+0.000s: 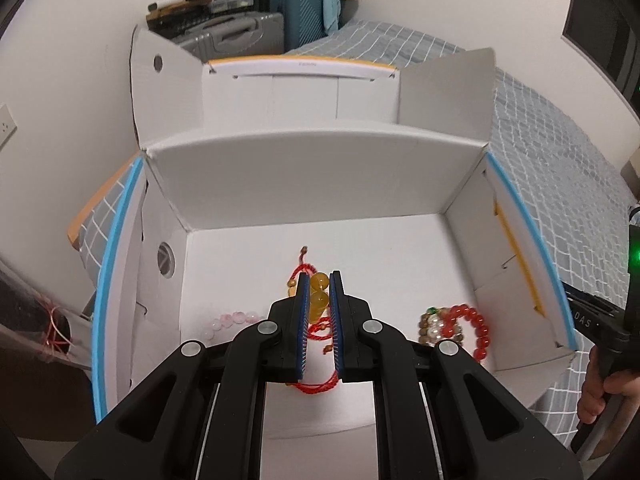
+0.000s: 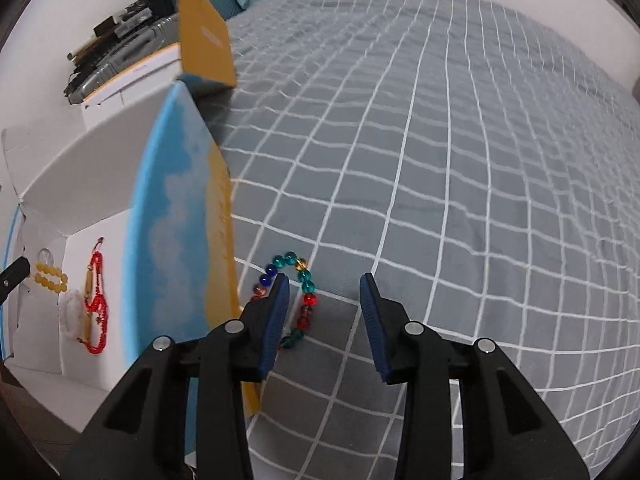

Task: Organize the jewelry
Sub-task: 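Carry the yellow bracelet into the white box and open the left tool, then carry the multicolour bracelet into the white box and open the right tool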

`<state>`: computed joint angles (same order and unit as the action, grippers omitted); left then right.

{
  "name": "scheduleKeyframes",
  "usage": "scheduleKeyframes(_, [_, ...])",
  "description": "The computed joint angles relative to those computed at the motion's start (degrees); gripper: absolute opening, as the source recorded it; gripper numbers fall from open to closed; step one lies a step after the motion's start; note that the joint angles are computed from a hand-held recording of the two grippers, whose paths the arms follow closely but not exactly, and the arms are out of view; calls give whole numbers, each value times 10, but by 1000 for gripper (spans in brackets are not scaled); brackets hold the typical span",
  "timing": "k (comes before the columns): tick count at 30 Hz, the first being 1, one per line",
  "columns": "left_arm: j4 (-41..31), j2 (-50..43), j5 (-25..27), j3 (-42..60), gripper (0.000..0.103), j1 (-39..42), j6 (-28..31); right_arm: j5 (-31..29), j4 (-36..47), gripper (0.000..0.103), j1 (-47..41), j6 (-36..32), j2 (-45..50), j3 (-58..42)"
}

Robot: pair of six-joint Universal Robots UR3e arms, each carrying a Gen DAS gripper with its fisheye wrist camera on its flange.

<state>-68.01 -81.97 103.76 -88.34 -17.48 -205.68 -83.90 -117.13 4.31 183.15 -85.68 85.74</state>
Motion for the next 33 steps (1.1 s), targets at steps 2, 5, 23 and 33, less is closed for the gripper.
scheduleKeyframes(2, [6, 2, -3, -12, 9, 7, 4, 6, -2, 36, -4, -2, 12, 5])
scheduleKeyframes(5, [11, 3, -4, -23, 9, 15, 8, 39, 2, 36, -19, -8, 23, 12])
scheduleKeyframes(23, [24, 5, -3, -43, 43, 29, 10, 43, -4, 9, -23, -11, 63, 21])
scheduleKeyframes(33, [11, 7, 22, -19, 81, 4, -4, 43, 16, 9, -39, -15, -3, 11])
